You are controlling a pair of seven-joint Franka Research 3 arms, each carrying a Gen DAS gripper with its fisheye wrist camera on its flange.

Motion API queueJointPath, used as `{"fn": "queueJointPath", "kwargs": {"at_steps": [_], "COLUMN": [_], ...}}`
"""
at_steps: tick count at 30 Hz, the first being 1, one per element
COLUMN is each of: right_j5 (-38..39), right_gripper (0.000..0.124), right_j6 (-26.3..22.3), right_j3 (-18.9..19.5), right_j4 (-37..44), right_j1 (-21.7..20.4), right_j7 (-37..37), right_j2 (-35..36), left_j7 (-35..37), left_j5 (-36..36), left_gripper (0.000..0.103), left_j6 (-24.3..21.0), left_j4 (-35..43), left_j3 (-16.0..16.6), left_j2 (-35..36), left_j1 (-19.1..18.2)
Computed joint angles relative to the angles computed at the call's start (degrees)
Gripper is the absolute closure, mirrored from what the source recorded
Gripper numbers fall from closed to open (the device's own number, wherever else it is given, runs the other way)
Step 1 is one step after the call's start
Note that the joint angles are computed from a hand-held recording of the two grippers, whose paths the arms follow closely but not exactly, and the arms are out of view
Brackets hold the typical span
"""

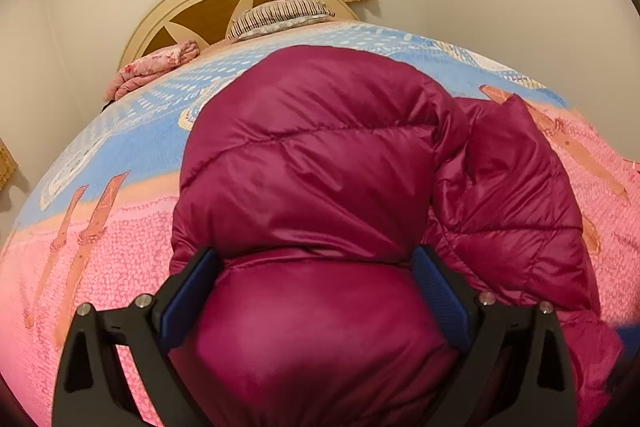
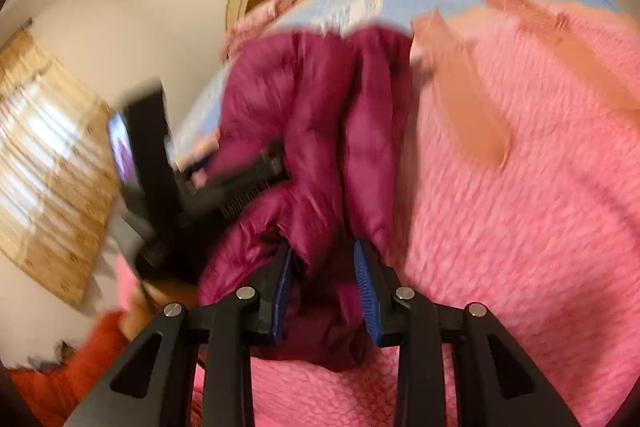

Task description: Fold large clothes

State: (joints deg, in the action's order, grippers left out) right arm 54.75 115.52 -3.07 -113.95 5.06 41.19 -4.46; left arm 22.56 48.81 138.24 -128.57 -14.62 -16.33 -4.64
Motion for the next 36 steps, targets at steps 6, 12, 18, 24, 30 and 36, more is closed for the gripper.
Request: {"fn": "queueJointPath", "kwargs": {"at_steps": [6,12,18,24,30,36], "right_j5": [-0.84,-12.24,-14.13,-14.41,-12.60,-12.48], "right_gripper": [0.063,0.063,0.075,0.075,0.066,0.066], "right_j6": [10.16,10.40,13.56,20.14,16.60,15.38], "right_j3": [2.41,5.27,7.51,8.35,7.62,7.36], "right_j4": [10.01,23.77,22.78,18.36,17.65,18.18], "right_j1": [1.98,4.13,3.51,4.28,3.19,3.07], "right_j7": [4.07,15.33,14.61,12.06,13.41,12.29], "right_j2": [6.58,19.23,21.56,19.58,17.64,18.31], "left_j7": [-1.02,-1.28,-1.03,-0.49,7.94,7.19], "left_j5": [1.21,1.47,1.09,0.89,-9.13,-8.42], "left_gripper": [0.004,0.004,0.004,0.004,0.004,0.004], "left_j6": [-0.93,-0.85,-1.54,-2.66,3.55,1.81], "left_j4": [0.24,0.30,0.95,1.47,-1.61,3.40], "left_j3": [-0.42,-0.26,-0.26,-0.14,3.80,2.10], "left_j2": [0.20,0.41,1.10,1.37,-3.10,-3.90], "left_j1": [-0.15,-0.35,-0.51,-0.97,-2.28,4.45]}}
